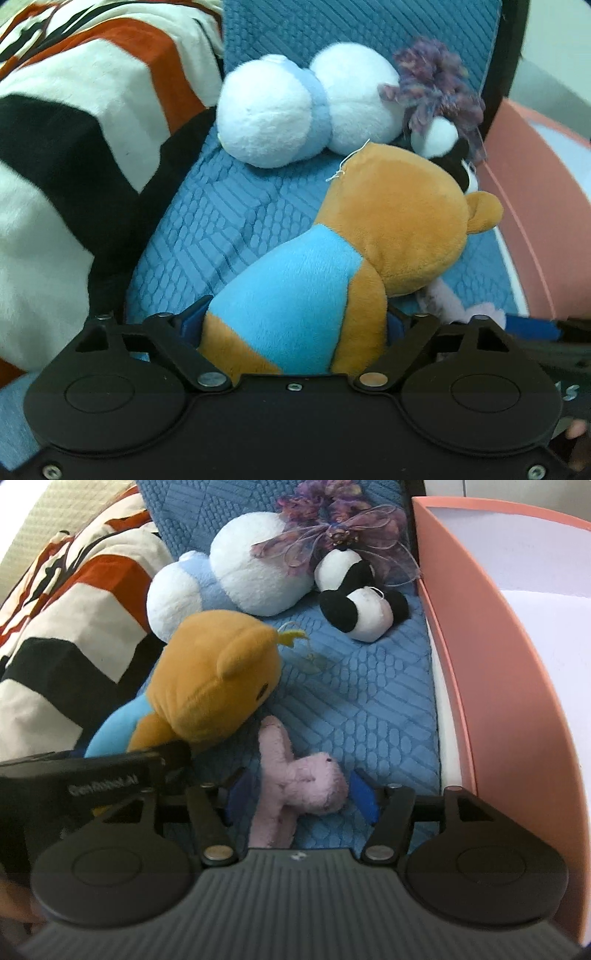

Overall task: Organize objects
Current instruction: 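Lift the pink plush with right tool while left tool lifts the bear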

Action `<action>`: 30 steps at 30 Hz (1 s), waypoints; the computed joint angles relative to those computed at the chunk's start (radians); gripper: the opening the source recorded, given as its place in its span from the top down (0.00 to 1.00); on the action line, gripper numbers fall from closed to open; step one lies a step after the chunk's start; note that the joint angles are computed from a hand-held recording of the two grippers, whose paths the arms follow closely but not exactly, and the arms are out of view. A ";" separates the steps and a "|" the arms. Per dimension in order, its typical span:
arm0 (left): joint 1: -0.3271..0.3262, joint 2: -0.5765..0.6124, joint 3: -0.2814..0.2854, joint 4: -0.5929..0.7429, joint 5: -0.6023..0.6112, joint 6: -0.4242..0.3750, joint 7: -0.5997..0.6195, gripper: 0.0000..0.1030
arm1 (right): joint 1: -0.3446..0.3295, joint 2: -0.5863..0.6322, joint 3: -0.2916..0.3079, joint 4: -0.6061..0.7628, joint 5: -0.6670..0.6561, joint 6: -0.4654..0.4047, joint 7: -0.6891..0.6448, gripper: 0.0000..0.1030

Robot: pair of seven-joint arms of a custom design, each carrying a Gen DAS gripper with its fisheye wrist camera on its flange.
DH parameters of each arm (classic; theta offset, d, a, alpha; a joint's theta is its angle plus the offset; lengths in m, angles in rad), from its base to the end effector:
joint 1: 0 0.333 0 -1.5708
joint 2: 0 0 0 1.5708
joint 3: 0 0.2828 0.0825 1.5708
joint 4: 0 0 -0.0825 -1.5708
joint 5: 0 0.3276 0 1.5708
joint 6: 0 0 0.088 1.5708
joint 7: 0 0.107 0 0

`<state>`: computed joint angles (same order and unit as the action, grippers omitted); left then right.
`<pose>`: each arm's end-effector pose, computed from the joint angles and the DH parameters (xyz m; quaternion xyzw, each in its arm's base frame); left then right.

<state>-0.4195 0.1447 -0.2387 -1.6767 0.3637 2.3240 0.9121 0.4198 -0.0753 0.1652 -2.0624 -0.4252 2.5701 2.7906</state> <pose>0.4747 -0.3478 0.5514 -0.6178 0.7325 -0.2277 0.1730 0.4337 0.2977 0.5214 -0.5458 0.7722 -0.1323 0.2970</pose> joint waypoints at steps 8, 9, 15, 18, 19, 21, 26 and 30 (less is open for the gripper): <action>0.035 -0.075 -0.004 -0.095 -0.053 0.074 -0.109 0.21 | 0.024 0.059 0.010 0.069 -0.066 -0.091 -0.009 0.40; 0.040 -0.081 -0.006 -0.101 -0.062 0.079 -0.113 0.21 | 0.030 0.067 0.011 0.078 -0.077 -0.113 -0.001 0.41; 0.058 -0.102 -0.018 -0.116 -0.110 0.073 -0.122 0.21 | 0.055 0.058 0.014 0.076 -0.141 -0.160 0.090 0.52; 0.064 -0.112 -0.022 -0.121 -0.135 0.075 -0.120 0.21 | 0.058 0.048 0.015 0.083 -0.124 -0.180 0.087 0.53; 0.067 -0.115 -0.023 -0.120 -0.151 0.077 -0.115 0.21 | 0.058 0.042 0.015 0.085 -0.118 -0.186 0.081 0.53; 0.072 -0.121 -0.024 -0.121 -0.193 0.084 -0.104 0.21 | 0.061 0.028 0.020 0.093 -0.117 -0.212 0.077 0.53; 0.079 -0.128 -0.028 -0.105 -0.253 0.082 -0.083 0.21 | 0.062 -0.019 0.033 0.101 -0.114 -0.264 0.085 0.53; 0.081 -0.136 -0.032 -0.086 -0.305 0.057 -0.054 0.21 | 0.062 -0.042 0.045 0.132 -0.094 -0.317 0.086 0.53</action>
